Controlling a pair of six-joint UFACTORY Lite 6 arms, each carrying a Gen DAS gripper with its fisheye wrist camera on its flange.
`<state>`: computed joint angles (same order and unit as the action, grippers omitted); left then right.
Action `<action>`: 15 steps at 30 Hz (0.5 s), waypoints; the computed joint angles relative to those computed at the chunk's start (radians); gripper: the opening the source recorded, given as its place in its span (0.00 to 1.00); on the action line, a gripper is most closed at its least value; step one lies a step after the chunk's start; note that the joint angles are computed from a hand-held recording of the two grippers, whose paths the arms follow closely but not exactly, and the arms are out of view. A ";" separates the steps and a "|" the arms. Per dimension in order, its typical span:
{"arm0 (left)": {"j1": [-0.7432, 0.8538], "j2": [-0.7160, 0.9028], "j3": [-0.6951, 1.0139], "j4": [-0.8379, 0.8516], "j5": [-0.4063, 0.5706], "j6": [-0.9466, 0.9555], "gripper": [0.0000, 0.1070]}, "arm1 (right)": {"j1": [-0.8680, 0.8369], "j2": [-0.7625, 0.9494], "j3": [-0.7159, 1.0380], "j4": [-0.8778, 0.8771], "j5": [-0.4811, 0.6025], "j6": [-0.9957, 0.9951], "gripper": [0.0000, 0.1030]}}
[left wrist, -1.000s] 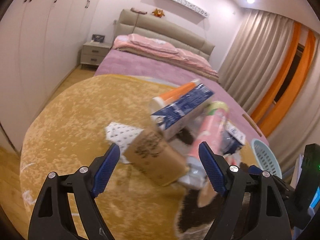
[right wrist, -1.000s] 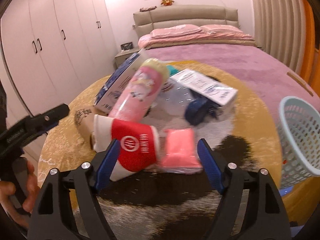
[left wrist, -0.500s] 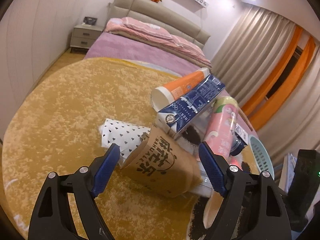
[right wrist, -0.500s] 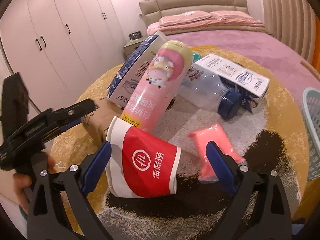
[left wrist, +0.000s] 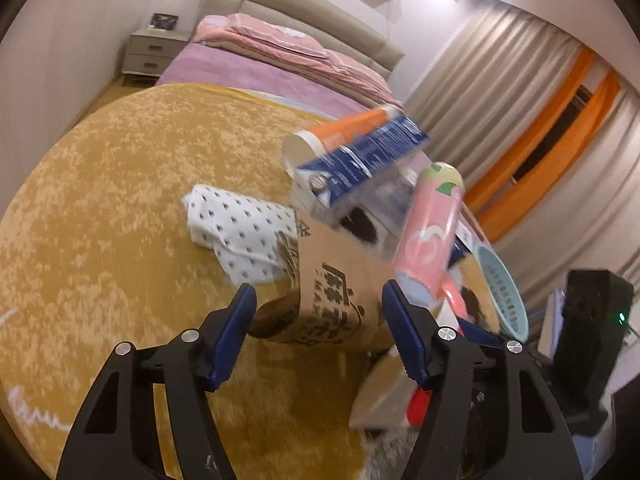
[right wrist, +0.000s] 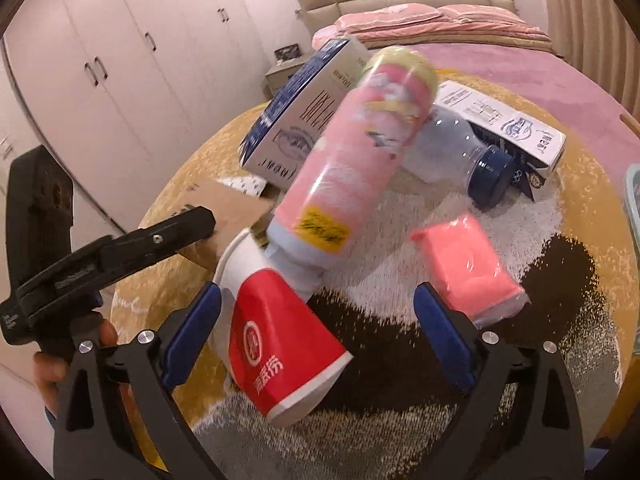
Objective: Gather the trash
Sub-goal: 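Grasp the cardboard cup with the left tool while the right tool grasps the red paper cup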
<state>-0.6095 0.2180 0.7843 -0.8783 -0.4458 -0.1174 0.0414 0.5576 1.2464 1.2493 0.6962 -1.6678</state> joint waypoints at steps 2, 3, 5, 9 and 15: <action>-0.018 -0.014 -0.020 0.025 -0.004 -0.031 0.59 | -0.012 -0.012 -0.024 -0.009 0.017 -0.033 0.90; -0.024 -0.016 -0.023 0.022 -0.005 -0.033 0.58 | -0.017 -0.017 -0.034 -0.009 0.024 -0.047 0.90; -0.025 -0.015 -0.029 0.025 -0.012 -0.045 0.58 | -0.023 -0.027 -0.055 0.001 0.029 -0.081 0.90; -0.025 -0.014 -0.031 0.029 -0.013 -0.071 0.56 | -0.030 -0.023 -0.063 -0.018 0.056 -0.085 0.87; -0.037 -0.064 -0.063 -0.046 -0.026 -0.028 0.41 | -0.028 -0.042 -0.107 -0.034 0.068 -0.118 0.52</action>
